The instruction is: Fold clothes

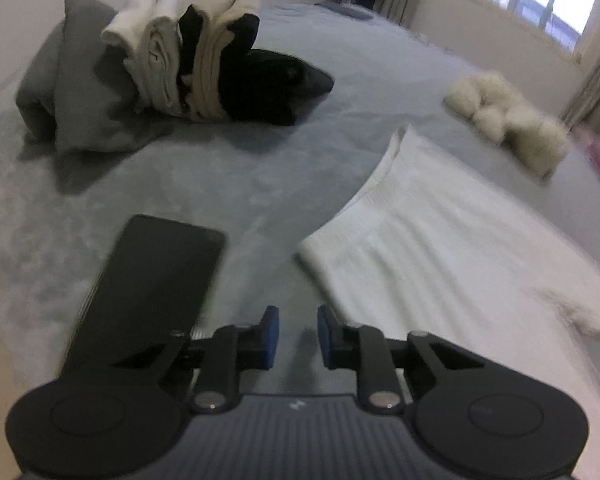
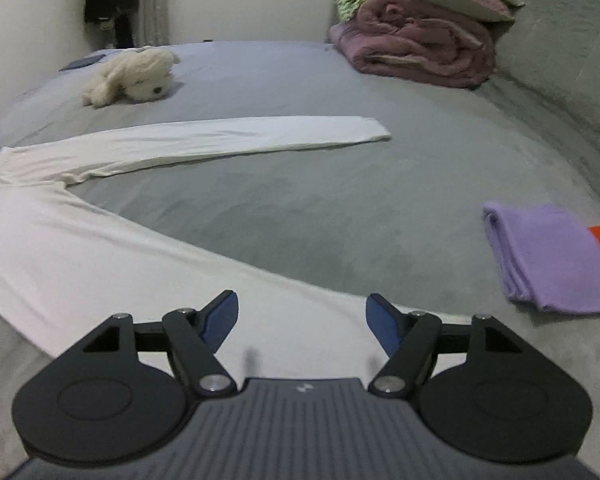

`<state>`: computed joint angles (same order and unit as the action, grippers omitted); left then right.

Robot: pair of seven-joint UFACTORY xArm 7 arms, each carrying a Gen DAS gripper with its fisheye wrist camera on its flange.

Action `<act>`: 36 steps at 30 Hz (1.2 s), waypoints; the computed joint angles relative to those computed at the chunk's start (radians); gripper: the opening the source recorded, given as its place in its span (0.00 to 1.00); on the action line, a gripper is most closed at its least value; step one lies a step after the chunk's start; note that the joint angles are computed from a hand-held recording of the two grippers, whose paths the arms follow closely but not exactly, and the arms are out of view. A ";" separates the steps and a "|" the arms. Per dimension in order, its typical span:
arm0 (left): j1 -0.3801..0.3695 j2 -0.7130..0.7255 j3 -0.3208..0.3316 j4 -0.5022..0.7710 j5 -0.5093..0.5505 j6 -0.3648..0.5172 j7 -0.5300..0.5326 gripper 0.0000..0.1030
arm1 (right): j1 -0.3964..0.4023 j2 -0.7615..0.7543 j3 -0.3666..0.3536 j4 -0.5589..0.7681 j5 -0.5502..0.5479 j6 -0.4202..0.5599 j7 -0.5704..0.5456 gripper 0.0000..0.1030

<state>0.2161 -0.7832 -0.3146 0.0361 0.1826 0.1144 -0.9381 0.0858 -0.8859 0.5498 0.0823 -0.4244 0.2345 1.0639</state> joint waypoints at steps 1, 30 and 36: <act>-0.011 0.010 0.023 -0.007 -0.013 -0.041 -0.004 0.21 | 0.004 -0.004 -0.009 -0.004 0.003 -0.009 0.000 0.61; -0.011 0.150 0.075 0.063 -0.039 -0.052 0.029 0.24 | 0.359 -0.387 -0.181 -0.047 0.080 0.466 -0.287 0.53; -0.018 0.205 0.067 0.076 -0.084 -0.128 0.043 0.39 | 0.396 -0.488 -0.358 -0.068 0.070 0.604 -0.707 0.55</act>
<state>0.1981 -0.5778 -0.2478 0.1125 0.0982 -0.0134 -0.8948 0.4816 -1.3739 0.1921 0.0143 -0.3544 0.8383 0.3568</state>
